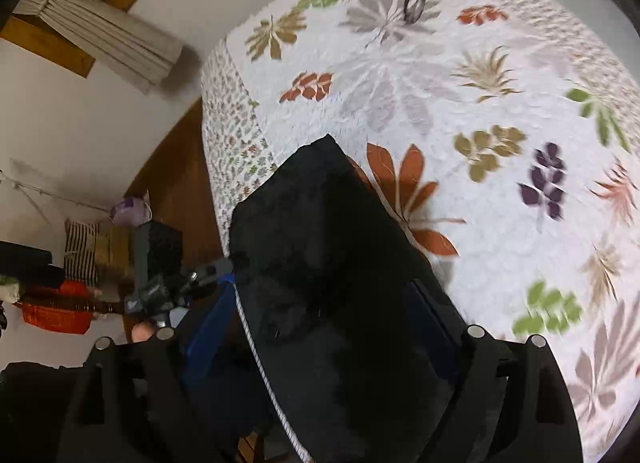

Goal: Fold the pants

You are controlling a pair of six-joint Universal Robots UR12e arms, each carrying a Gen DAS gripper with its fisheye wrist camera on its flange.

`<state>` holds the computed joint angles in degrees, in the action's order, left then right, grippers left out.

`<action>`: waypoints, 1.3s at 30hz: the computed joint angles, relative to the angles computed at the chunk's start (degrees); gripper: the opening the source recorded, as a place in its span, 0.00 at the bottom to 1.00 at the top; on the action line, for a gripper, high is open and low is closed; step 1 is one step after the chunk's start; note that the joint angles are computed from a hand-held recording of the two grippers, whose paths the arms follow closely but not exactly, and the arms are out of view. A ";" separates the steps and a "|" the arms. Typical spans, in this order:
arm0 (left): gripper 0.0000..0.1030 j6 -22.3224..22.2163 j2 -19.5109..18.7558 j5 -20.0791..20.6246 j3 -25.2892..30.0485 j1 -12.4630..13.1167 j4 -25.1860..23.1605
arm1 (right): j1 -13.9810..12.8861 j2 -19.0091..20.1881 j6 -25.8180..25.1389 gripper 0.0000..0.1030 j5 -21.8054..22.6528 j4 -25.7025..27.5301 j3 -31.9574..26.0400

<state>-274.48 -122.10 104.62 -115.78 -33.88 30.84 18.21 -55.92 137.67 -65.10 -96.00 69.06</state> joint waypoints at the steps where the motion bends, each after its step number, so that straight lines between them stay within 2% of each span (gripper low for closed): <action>1: 0.97 0.41 -0.22 -0.04 0.18 0.00 0.36 | 0.50 1.05 0.22 0.84 -0.67 0.55 -1.05; 4: 0.97 -0.16 -0.30 -0.14 0.70 0.17 -0.21 | 1.43 3.41 0.14 0.84 -1.18 1.91 -3.33; 6: 0.97 0.54 -0.18 -1.98 1.22 0.74 -0.51 | 1.80 4.32 -0.21 0.84 -0.90 2.56 -4.26; 10: 0.97 4.06 0.04 -4.94 2.89 1.74 -2.87 | 2.17 6.17 -0.55 0.84 0.00 4.15 -6.27; 13: 0.97 1.83 -0.89 -5.68 2.46 2.36 0.71 | 2.40 7.16 -0.60 0.84 0.11 5.07 -7.54; 15: 0.96 1.03 -1.12 -4.71 2.18 2.22 2.37 | 2.61 8.00 -1.09 0.84 0.07 6.06 -8.68; 18: 0.82 1.52 -0.89 -3.79 2.09 2.18 1.90 | 2.90 9.15 -1.06 0.84 0.39 7.06 -10.37; 19: 0.63 1.86 -1.22 -4.92 2.13 2.52 3.24 | 3.05 9.61 -1.07 0.84 0.62 7.48 -11.03; 20: 0.56 1.77 -1.00 -5.60 1.87 2.74 2.75 | 3.28 10.21 -1.41 0.85 1.07 8.28 -11.89; 23: 0.52 0.95 -0.95 -6.43 0.89 3.13 3.69 | 4.15 11.73 -2.31 0.85 1.33 9.93 -13.94; 29: 0.51 -0.11 -1.13 -6.05 0.27 3.15 4.39 | 5.74 14.66 -2.59 0.86 -0.69 13.10 -17.67; 30: 0.49 -0.19 -0.96 -5.65 0.07 2.89 4.18 | 5.87 14.78 -2.79 0.82 -1.08 13.38 -17.80; 31: 0.43 0.11 -0.63 -5.54 0.01 2.86 3.08 | 6.05 14.72 -3.00 0.75 -1.80 13.03 -17.57; 32: 0.36 0.44 -0.33 -5.44 -0.12 2.74 2.16 | 6.27 14.37 -3.16 0.59 -3.17 11.74 -16.82; 33: 0.35 0.91 -0.02 -5.38 -0.22 2.74 1.18 | 6.41 14.14 -3.03 0.47 -4.34 10.87 -16.35; 36: 0.26 1.84 0.29 -4.74 -0.60 2.41 0.90 | 6.35 12.91 -3.36 0.33 -5.69 8.74 -14.96; 39: 0.23 3.21 0.97 -3.63 -0.44 2.02 0.08 | 6.01 11.24 -4.11 0.29 -5.33 7.60 -13.44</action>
<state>-271.27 -121.13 100.99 -116.21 -31.87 30.92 24.22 -44.68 133.55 -70.43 -88.39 55.61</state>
